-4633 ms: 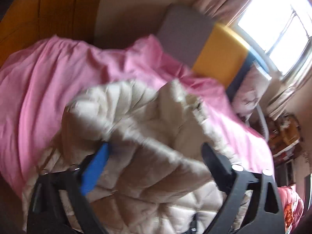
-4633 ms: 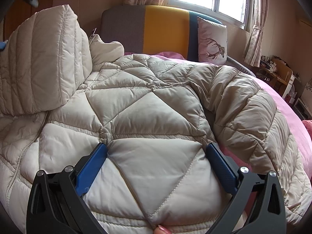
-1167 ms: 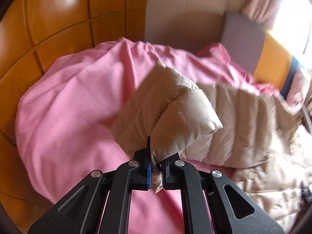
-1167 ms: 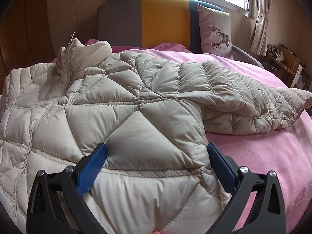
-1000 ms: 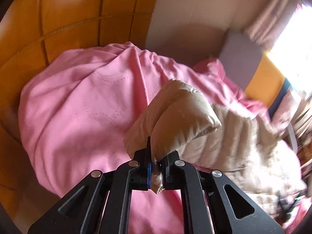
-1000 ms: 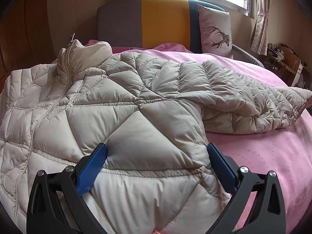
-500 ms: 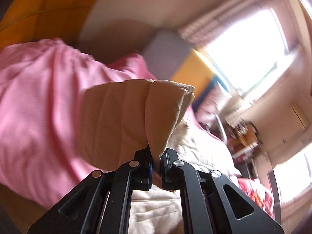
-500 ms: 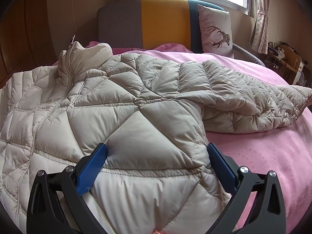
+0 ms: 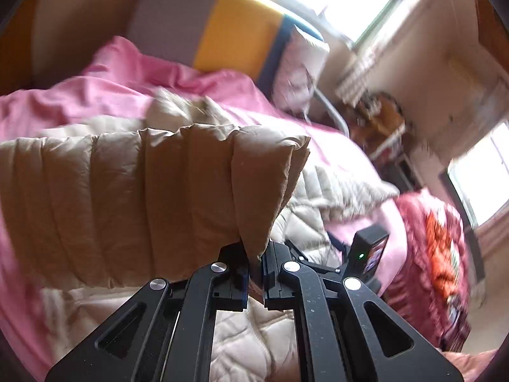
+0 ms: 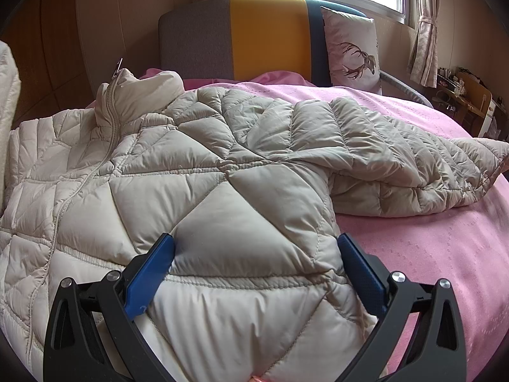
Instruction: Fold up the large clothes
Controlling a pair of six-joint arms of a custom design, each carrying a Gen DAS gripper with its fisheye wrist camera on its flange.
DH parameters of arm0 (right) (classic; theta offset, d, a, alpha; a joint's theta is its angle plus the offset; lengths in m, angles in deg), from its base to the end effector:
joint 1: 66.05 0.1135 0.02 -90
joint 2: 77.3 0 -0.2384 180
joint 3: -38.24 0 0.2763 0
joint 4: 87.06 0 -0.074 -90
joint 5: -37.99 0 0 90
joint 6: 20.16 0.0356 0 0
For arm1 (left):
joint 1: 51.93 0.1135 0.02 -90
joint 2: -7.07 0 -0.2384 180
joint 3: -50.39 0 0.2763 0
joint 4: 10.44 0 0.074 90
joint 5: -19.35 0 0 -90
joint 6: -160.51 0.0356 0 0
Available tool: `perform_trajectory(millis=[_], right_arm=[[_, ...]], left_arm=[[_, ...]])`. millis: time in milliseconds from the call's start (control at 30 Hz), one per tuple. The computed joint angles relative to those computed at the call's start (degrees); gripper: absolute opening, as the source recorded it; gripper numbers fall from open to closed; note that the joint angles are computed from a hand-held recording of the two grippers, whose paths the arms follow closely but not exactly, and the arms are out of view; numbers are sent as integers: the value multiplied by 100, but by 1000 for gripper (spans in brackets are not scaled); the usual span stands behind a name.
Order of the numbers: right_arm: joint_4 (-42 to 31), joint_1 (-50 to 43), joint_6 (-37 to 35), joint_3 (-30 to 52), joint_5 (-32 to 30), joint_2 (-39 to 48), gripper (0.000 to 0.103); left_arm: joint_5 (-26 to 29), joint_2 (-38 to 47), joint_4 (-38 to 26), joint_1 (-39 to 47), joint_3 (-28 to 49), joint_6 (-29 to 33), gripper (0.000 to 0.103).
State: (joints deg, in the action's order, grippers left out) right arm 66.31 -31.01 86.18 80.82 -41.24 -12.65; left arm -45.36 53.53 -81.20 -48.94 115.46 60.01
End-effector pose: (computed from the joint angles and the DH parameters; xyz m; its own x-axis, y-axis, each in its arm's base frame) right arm 0.2052 0.1357 0.1433 -0.7205 -0.1677 -0.6728 -0.2713 0.9611 0.0510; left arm 0.1833 -0.0057 0.2906 -0.8145 -0.2075 -0.5418 0.0673 0.8937 -0.4435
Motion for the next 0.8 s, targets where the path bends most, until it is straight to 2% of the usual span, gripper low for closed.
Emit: perform_trajectory(millis=[67, 333, 367, 433, 467, 500, 567, 667, 733, 767, 800], right_arm=[[-2, 2, 2, 2, 0, 0, 101], [-6, 45, 14, 25, 72, 51, 101], [-6, 45, 14, 25, 72, 51, 101], [3, 50, 27, 25, 64, 59, 101], [8, 49, 32, 24, 57, 64, 101], [7, 51, 35, 30, 57, 72, 101], [9, 60, 43, 37, 70, 86, 101], [22, 52, 45, 29, 56, 83, 101], [3, 55, 40, 35, 68, 86, 101], [-36, 60, 41, 49, 86, 65, 101], [-115, 90, 65, 62, 154, -13, 101]], left_arm=[[-344, 406, 575, -658, -201, -430, 5], [-819, 2047, 2011, -1518, -256, -983, 6], [-948, 2090, 2032, -1580, -253, -988, 9], [-918, 2057, 1997, -1626, -239, -1020, 28], [-762, 1839, 1984, -1571, -341, -1069, 56], [-768, 1424, 1953, -1536, -520, -1142, 78], [-979, 321, 1981, -1569, -997, -1222, 82], [-1160, -1120, 1420, -1029, -1393, -840, 82], [-1150, -1831, 1053, -282, -1584, -441, 82], [-1049, -2152, 742, 363, -1650, -58, 81], [-978, -2233, 566, 862, -1666, 252, 73]])
